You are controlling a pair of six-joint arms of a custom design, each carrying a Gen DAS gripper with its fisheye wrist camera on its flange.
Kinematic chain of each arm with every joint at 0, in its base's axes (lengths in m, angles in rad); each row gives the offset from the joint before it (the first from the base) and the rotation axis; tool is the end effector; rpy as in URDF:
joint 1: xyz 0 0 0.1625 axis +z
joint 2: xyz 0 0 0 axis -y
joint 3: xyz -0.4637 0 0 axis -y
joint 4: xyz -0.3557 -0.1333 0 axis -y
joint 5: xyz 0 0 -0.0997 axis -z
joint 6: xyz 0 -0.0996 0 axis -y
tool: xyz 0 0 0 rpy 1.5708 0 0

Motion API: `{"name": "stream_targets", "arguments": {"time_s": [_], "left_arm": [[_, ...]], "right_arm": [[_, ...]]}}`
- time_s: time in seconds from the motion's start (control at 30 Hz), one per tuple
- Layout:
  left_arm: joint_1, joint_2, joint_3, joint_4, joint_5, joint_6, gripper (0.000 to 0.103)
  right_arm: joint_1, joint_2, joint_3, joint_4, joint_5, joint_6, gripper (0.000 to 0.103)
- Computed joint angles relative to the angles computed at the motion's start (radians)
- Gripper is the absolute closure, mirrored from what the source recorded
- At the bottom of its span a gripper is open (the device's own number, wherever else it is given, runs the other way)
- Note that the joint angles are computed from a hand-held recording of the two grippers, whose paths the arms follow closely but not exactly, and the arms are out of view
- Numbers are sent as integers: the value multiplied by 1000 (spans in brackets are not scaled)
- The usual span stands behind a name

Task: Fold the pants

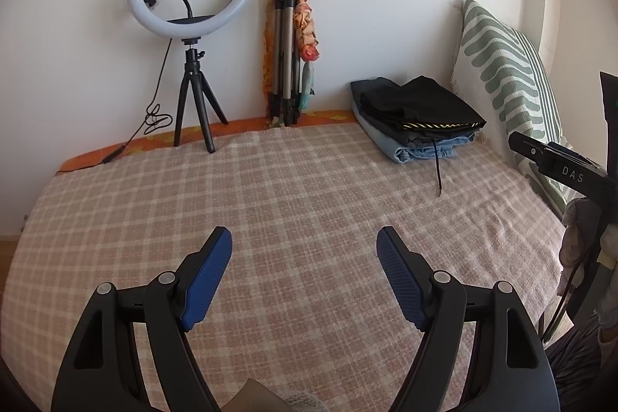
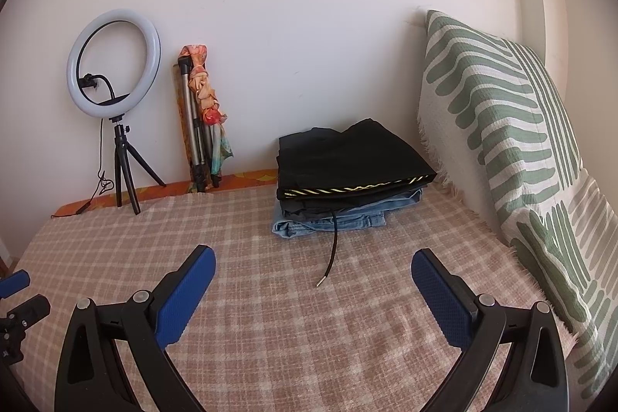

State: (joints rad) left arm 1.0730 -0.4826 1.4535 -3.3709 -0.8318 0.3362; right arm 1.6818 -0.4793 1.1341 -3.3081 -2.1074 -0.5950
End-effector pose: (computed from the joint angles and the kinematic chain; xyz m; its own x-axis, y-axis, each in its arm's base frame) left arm -0.1740 -0.7399 0.1079 -0.7306 0.1170 -0.6728 0.5970 0.5878 -0.5460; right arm 0.1723 -0.8018 0.2076 -0.7197 0.0314 0.6936 -0.5498 0.5842 -0.5969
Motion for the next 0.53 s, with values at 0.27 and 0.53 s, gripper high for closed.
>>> {"name": "stream_targets", "arguments": {"time_s": [0.27, 0.53], "left_arm": [[-3, 2, 5, -21, 15, 8, 26], [0, -11, 22, -35, 27, 2, 26]], "right_arm": [[1, 4, 4, -1, 0, 0, 0], [3, 20, -20, 39, -5, 19, 0]]}}
